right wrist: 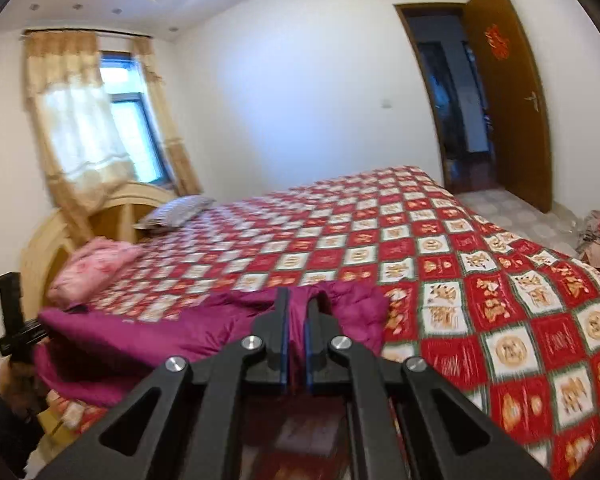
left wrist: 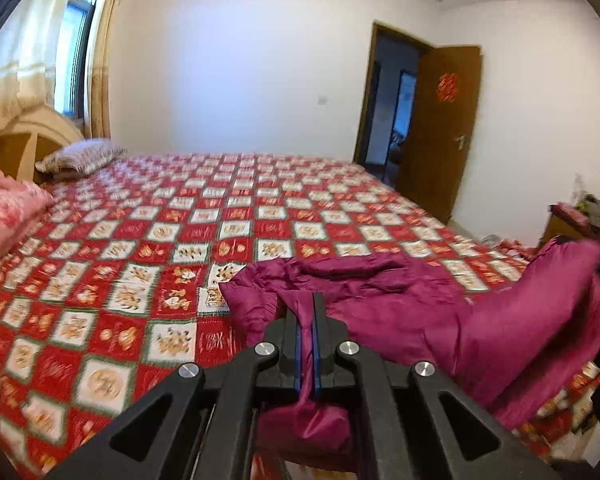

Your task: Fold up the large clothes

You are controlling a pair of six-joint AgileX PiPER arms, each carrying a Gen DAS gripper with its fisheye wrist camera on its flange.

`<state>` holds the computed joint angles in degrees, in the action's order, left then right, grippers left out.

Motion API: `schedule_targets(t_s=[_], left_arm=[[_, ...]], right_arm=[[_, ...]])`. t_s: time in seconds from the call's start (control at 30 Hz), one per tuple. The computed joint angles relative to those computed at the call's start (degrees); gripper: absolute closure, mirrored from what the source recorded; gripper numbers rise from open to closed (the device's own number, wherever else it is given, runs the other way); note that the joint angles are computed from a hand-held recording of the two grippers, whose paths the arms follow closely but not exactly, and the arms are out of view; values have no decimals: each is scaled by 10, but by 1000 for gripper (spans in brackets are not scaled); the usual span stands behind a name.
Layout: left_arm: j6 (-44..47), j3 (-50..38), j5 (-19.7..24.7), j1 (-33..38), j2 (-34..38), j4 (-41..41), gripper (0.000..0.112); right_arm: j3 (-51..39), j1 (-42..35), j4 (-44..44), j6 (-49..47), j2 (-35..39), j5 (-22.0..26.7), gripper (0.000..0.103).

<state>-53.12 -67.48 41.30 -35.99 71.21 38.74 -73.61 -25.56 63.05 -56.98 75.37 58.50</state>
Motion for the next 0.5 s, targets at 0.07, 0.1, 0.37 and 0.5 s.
schedule_targets(t_s=[0.07, 0.1, 0.37, 0.5], left_arm=[[50, -42, -56, 76, 96, -36, 109], [58, -62, -67, 96, 131, -36, 109], [111, -185, -88, 189, 302, -97, 101], [-51, -215, -26, 172, 331, 63, 35]], right_arm=[[-46, 89, -58, 54, 85, -115, 96], [-69, 115, -79, 82, 125, -156, 96], [-284, 173, -216, 272, 357, -199, 96], [-375, 190, -283, 342, 426, -185, 95]])
